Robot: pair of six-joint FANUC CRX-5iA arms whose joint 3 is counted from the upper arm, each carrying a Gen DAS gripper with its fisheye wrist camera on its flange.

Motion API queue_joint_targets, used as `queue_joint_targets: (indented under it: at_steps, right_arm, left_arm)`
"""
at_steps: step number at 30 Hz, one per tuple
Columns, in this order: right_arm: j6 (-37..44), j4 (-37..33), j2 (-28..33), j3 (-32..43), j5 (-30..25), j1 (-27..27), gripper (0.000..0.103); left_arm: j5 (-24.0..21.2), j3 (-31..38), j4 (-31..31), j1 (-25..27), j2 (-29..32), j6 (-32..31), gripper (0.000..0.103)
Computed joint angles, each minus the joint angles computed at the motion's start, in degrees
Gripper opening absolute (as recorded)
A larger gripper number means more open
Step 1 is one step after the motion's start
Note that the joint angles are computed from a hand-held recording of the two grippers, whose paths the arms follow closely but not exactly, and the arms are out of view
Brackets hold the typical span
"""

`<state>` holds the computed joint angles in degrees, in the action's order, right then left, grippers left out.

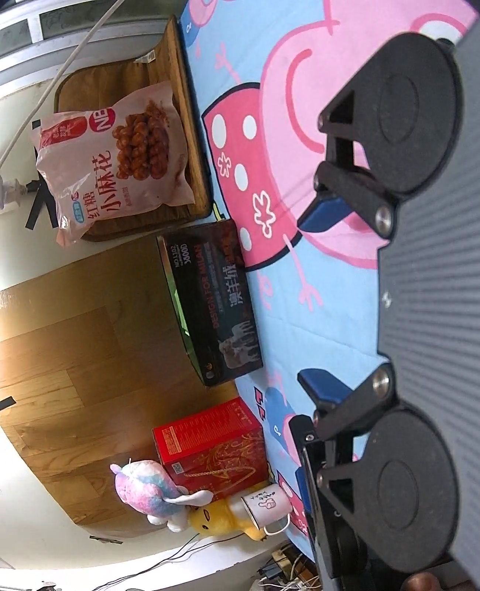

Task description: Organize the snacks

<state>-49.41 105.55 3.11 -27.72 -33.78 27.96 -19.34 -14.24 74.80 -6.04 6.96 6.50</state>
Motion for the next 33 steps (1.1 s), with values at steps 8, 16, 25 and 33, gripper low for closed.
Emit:
queue_joint_targets:
  at_steps: [8,16,25,33]
  right_arm:
    - [-0.71,1.07,-0.22,-0.18,0.45,-0.27,0.083]
    - [-0.57,0.86,-0.17,-0.12,0.3,-0.15,0.083]
    - [-0.65,1.02,-0.18,-0.13,0.4,-0.24,0.083]
    - [-0.64,0.97,-0.13,-0.12,0.33,-0.19,0.083]
  left_arm:
    - [0.52,0.03,-0.24,0.08,-0.01,1.03,0.083]
    - [0.35,0.15,-0.48,0.21,0.01,1.25,0.084]
    - [0.28,0.12,-0.43,0.24,0.0,1.24,0.086]
    - [-0.55,0.6,-1.62,0.75,0.19,2.43,0.086]
